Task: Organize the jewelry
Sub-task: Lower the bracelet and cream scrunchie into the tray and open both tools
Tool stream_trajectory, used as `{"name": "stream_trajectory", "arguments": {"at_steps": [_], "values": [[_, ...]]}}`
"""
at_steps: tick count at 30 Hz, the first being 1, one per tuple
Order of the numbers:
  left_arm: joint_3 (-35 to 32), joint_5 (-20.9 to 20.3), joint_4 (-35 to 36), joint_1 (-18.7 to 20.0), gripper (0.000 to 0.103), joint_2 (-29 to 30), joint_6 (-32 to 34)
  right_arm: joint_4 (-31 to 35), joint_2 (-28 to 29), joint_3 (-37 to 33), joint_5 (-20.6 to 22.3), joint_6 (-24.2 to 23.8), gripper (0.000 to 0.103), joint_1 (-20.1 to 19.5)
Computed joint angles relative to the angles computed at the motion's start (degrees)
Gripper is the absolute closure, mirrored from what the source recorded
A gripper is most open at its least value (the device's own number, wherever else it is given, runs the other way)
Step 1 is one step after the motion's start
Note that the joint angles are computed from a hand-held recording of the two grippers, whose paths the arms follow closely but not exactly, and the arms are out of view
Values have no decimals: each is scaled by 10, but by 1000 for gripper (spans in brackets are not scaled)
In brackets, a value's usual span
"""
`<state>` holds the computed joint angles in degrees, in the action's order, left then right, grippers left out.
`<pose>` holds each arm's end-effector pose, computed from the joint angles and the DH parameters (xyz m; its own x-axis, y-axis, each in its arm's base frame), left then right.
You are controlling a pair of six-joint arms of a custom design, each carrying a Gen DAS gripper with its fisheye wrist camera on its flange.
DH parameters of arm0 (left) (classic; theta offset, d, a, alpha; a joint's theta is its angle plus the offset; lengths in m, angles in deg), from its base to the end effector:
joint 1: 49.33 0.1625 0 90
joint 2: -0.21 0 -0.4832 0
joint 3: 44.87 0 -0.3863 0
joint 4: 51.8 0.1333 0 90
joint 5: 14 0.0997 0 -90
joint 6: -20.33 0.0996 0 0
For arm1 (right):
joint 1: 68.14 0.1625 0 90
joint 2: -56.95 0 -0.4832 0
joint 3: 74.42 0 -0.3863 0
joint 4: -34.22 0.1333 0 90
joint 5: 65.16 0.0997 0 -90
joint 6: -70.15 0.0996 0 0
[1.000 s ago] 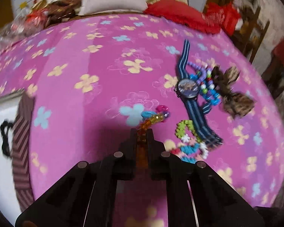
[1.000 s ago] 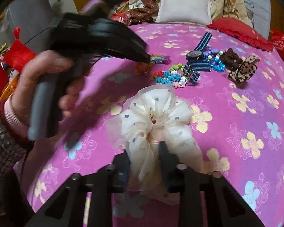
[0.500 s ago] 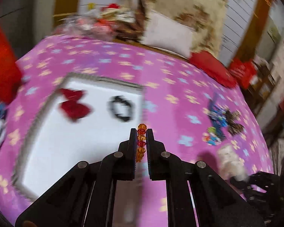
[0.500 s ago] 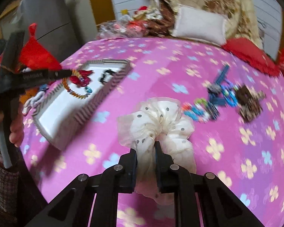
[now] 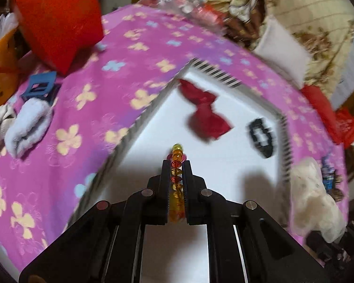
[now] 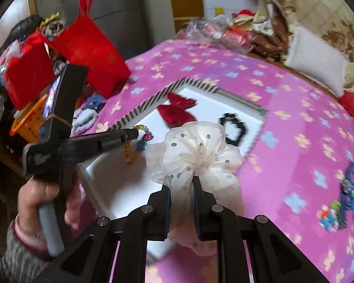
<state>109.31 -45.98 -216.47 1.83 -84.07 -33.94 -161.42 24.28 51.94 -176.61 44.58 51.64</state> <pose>-0.0089 -0.3583 0.2362 -0.7741 -0.4682 -0.4261 -0.0058 0.6783 -0.7348 0.3317 -0.3847 -0.0322 -0.5529 -0.7242 0.4121 -0.8032 0.5948 -0.0324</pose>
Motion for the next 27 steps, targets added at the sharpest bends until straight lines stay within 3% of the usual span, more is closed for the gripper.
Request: {"name": "stream_trajectory", "arguments": {"at_steps": [4,6,8,11,15,19,27], "values": [[7,-14,-16,4,95,-11,4,21,31,-25,3,9,88,-11],[10,-18,-37,2,89,-15,18,35,40,-36,3,18,82,-19],[18,-15,-66,-8,71,-18,32,25,44,-37,0,11,71,-22],[33,2,-115,-33,58,-17,50,-17,46,-27,-2,-11,54,-21],[45,30,-147,-61,55,-15,57,-54,40,-11,-9,-17,53,-20],[46,60,-114,-75,55,-15,35,-48,19,8,15,-1,53,-34],[37,68,-101,-75,55,3,25,-92,-1,43,29,-19,50,-42]]}}
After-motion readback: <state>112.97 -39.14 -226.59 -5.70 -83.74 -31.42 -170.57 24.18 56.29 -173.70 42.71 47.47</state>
